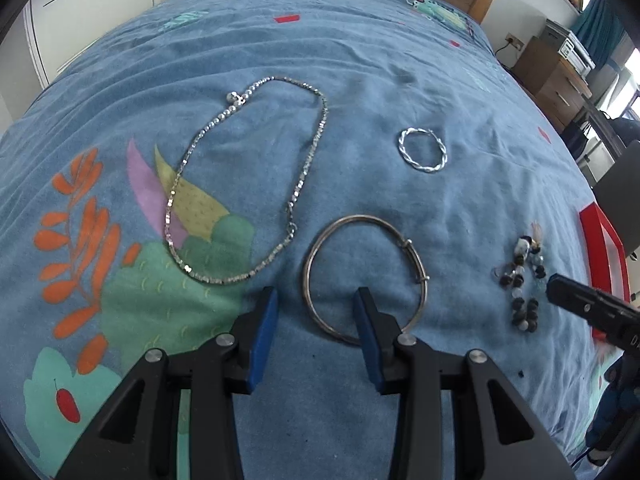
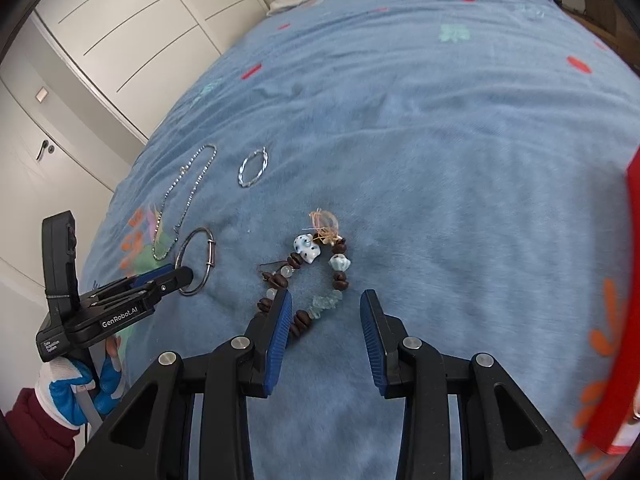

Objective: Organize jewelry
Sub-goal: 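Grasp the beaded bracelet with the right tool while the left tool grasps the silver bangle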

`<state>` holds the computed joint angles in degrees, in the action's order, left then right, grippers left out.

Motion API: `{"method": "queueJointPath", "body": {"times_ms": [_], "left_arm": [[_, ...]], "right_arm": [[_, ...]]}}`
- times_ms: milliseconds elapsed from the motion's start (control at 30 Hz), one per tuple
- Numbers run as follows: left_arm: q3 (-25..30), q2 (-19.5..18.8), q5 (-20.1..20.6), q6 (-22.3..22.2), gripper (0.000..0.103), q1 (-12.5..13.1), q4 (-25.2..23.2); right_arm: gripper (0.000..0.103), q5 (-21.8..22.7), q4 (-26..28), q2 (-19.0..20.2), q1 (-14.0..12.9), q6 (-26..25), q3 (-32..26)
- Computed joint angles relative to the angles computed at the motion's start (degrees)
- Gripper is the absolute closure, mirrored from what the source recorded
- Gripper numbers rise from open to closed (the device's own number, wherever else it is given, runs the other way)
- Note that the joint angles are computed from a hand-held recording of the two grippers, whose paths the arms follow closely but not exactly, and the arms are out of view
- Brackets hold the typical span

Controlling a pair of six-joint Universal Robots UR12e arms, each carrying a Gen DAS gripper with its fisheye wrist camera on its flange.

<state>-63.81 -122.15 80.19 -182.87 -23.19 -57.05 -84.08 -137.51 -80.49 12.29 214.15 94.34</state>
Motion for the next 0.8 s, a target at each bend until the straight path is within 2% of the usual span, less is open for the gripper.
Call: {"method": "queueJointPath", "body": {"times_ms": [100,233,467,667,700,767,800], "left_arm": [[0.5,-0.5,1.1,-0.2,0.066,-0.4,0.1],[0.8,-0.9,2.4,-0.5,0.066,-0.8,0.9],[0.0,-0.7,3.2,-0.2,0.066,-1.0,2.2],[-0.2,-0.6,3.6,-0.5,0.067,-1.0,3.0],[-0.2,-0.7,3.8,-0.5,0.069,-1.1,3.2],[-0.3,-0.6,4.1,-0.6,0.076,-1.3,3.7],[-0.4,-0.6,4.2,-0.7,0.082,-1.3,3.9]], "right_arm": [[0.067,0.6,0.0,0.9,-0.1,0.7,-0.3],[0.062,1.6,-1.0,1.5,-0.2,1.4,-0.3],[0.041,2.4,-3.3,2.2,0.2,3.0,-0.5],[0.042,-4.3,1.7,4.4,2.8,-1.3,-4.2],[0.044,-6.4,3.1,4.8,3.5,-2.5,-5.0],[0.056,-9.1,4.5,5.2,4.2,-4.2,-5.6],[0.059,-10.2,5.0,5.2,4.4,-4.9,-5.7]]}}
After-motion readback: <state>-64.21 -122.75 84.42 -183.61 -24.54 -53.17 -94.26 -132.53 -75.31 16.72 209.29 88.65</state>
